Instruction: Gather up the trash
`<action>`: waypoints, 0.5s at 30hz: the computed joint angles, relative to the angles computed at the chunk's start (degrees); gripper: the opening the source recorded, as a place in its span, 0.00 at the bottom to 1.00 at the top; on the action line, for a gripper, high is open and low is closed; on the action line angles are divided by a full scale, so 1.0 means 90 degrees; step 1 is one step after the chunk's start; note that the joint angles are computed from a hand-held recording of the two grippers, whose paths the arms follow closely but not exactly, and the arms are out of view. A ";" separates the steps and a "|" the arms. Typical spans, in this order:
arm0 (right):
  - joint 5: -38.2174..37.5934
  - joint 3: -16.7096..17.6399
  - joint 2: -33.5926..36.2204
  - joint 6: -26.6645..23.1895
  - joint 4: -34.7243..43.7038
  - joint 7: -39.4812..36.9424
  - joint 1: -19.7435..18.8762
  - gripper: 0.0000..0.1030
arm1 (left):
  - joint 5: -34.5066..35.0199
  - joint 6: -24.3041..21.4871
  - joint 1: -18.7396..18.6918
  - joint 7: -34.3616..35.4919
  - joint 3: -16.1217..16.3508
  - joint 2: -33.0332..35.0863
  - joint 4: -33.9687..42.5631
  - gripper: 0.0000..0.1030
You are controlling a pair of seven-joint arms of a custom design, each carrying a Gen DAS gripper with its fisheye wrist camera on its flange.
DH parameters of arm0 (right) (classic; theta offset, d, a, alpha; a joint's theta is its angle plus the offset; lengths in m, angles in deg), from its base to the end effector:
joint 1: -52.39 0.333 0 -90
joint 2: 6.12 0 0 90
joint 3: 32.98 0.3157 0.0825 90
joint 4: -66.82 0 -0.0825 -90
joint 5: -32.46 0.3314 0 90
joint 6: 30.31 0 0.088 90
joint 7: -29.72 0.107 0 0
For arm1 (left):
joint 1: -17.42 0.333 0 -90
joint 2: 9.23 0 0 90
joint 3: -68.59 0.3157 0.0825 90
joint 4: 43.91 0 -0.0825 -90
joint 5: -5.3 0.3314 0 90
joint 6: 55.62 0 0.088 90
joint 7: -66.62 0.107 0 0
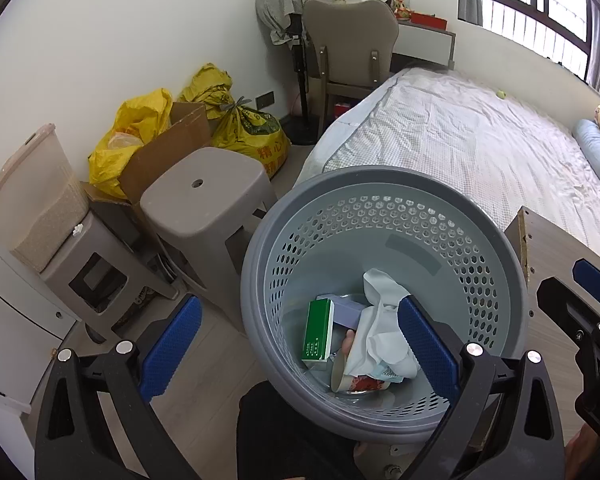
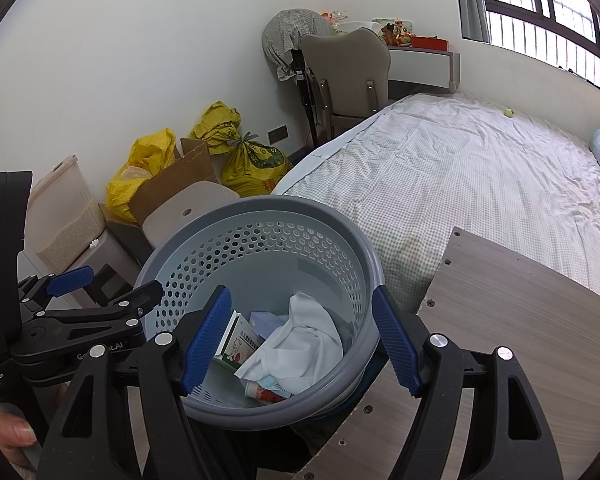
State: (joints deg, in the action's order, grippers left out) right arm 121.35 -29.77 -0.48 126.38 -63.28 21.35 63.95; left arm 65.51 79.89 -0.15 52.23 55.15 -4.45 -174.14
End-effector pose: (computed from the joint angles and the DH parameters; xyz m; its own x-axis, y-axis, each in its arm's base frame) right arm 0.4904 0.0892 0.3644 0.6076 -0.7755 -0.1714 -0.6064 -0.3136 -0.7307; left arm 0.4297 -0.2448 0.3637 0.5049 -0.8601 -0.0736 -0.6828 -0.3457 -0.6437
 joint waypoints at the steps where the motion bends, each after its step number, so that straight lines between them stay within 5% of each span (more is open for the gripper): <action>1: 0.0000 -0.0001 0.0000 0.0000 0.0000 0.0000 0.0001 0.68 | 0.0002 0.0004 0.0000 0.0002 0.0001 0.0001 0.0004 0.94; 15: 0.0012 -0.0006 -0.0008 -0.0004 -0.0009 -0.0009 0.0004 0.68 | -0.0006 0.0019 -0.0004 0.0016 0.0000 0.0000 0.0001 0.94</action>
